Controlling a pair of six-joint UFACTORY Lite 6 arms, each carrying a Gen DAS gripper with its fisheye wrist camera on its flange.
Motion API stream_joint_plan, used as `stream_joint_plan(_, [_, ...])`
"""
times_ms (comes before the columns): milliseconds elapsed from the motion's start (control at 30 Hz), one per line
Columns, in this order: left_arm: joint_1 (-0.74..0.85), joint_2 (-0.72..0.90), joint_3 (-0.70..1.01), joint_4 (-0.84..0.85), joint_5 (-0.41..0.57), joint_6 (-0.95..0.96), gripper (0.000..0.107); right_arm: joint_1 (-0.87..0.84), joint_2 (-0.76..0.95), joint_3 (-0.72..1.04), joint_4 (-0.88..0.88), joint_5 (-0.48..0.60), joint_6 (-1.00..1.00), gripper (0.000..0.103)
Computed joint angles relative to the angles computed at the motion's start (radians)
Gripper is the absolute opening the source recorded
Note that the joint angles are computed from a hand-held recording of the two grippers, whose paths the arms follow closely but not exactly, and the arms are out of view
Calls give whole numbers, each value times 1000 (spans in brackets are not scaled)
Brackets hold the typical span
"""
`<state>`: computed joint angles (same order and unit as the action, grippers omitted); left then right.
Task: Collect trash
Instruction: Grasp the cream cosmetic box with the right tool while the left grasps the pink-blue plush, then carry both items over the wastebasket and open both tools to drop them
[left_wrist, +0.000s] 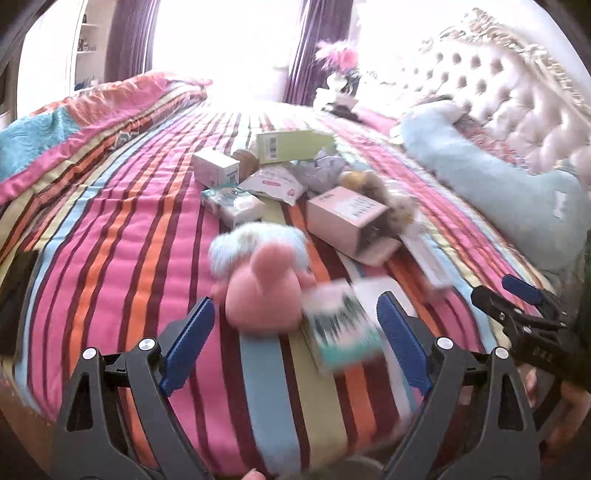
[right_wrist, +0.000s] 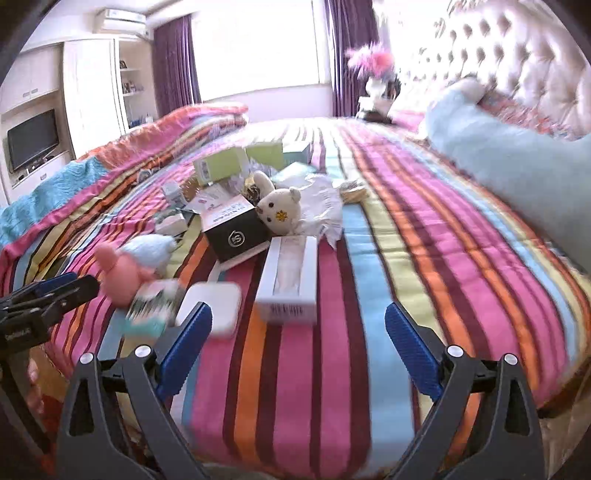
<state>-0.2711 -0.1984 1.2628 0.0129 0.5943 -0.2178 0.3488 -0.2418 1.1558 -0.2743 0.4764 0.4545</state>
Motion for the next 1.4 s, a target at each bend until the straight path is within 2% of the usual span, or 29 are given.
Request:
stream_joint_plan(133, [25,219,172,48,25,-38,87,-31,187,161,76,14,-83,91])
stream_joint_plan(267, [78,312,215,1,33,-9,87,-37,331,283,136,66,-146,91])
stream_joint_plan(433, [136,419,293,-135,50,108,87,-18,435,374,47,120,-70,89])
stream_joint_plan(467, [137,425,298,-138,51,128,87,-16,442,377,28,130,-59,87])
stream_joint_plan(533, [140,429,303,-147,56,163,86,-14,453,377,-5,141,-56,73])
stream_joint_plan(633, [171,388,248,-253,28,283,71,-40,421,332,69,104,-118,46])
stream_joint_plan(700, [199,364,222,-328,25,344,67,-71,389,310,153,96,-186,46])
stream_joint_plan(900, [290,292,175,-497,41,472,67,-185,267,234,462,94,-432,46])
stream_joint_plan(1067, [340,33,55,-594,104,616,67,-237,46,88,672,122,-637,46])
stream_joint_plan(1133, [352,-136,-44,-622,162,686,67,-234,-115,-34,757,163,-710,46])
stream_joint_plan(1200, [378,-329,-166,-654,268,740,67,-225,-286,-166,818,221,-743,46])
stream_joint_plan(1300, [376,-605,-369,-640,434,731,67,-123,-528,-351,767,294,-614,46])
stream_joint_plan(1367, [257,-777,-543,-564,492,598,67,30,-679,-489,625,320,-405,46])
stream_joint_plan(1400, [159,-824,-617,-510,480,503,67,101,-715,-533,545,321,-300,46])
